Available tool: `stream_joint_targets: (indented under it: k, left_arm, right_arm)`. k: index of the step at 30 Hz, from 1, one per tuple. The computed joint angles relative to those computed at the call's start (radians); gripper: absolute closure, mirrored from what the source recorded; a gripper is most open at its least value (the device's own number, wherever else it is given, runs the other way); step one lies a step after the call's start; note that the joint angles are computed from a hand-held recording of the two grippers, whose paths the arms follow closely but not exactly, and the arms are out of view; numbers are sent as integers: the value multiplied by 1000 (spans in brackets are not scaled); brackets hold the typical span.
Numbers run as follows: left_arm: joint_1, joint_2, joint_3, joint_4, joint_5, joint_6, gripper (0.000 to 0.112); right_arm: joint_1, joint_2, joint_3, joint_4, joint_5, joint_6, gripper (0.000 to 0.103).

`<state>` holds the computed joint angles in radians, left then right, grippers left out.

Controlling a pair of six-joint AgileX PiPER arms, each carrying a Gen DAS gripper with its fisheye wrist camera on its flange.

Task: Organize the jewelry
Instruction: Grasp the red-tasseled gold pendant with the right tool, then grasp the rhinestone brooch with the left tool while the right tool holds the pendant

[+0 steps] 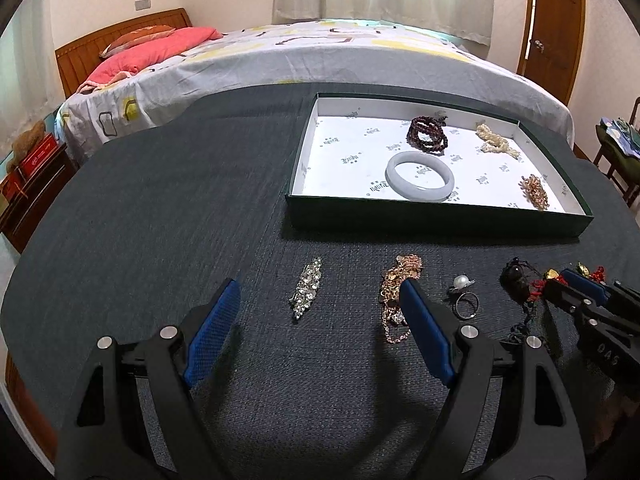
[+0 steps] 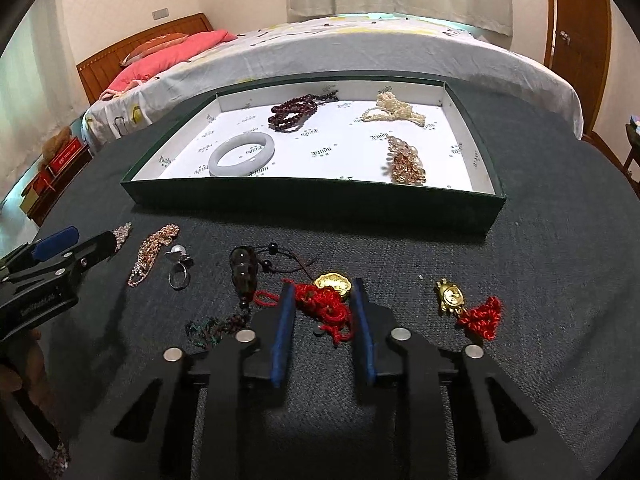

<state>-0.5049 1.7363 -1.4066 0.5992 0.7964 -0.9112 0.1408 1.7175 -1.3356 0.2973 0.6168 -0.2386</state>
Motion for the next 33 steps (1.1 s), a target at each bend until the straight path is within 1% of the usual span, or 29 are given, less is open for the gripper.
stream_joint_targets:
  k: [4, 5, 14, 23, 26, 28, 29, 31, 32, 33]
  left_arm:
    - [1, 2, 1, -3, 0, 1, 32]
    - [2, 2, 2, -5, -2, 1, 32]
    - [20, 2, 12, -29, -13, 15, 32]
    - [47, 24, -6, -40, -13, 49, 33]
    - [61, 31, -9, -43, -18, 64, 35]
    - [74, 37, -13, -62, -22, 91, 45]
    - [81, 42, -16, -77, -22, 110, 47]
    - [93, 47, -18, -107, -26, 144, 58]
    - [101, 49, -19, -128, -30, 165, 61]
    - [108, 46, -12, -149, -44, 183, 67]
  right_arm:
    - [-13, -8, 9, 24, -3, -18, 81]
    - [-15, -8, 10, 27, -3, -21, 84]
    - [-54, -16, 20, 68, -3, -53, 84]
    - [-65, -8, 13, 98, 5, -78, 84]
    - [-68, -3, 7, 103, 7, -82, 84]
    - [-69, -2, 6, 106, 9, -84, 84]
    - [-70, 0, 3, 108, 11, -86, 84]
    - [-71, 3, -1, 113, 13, -90, 84]
    - [-72, 5, -3, 115, 14, -92, 84]
    - [-72, 7, -5, 117, 15, -94, 84]
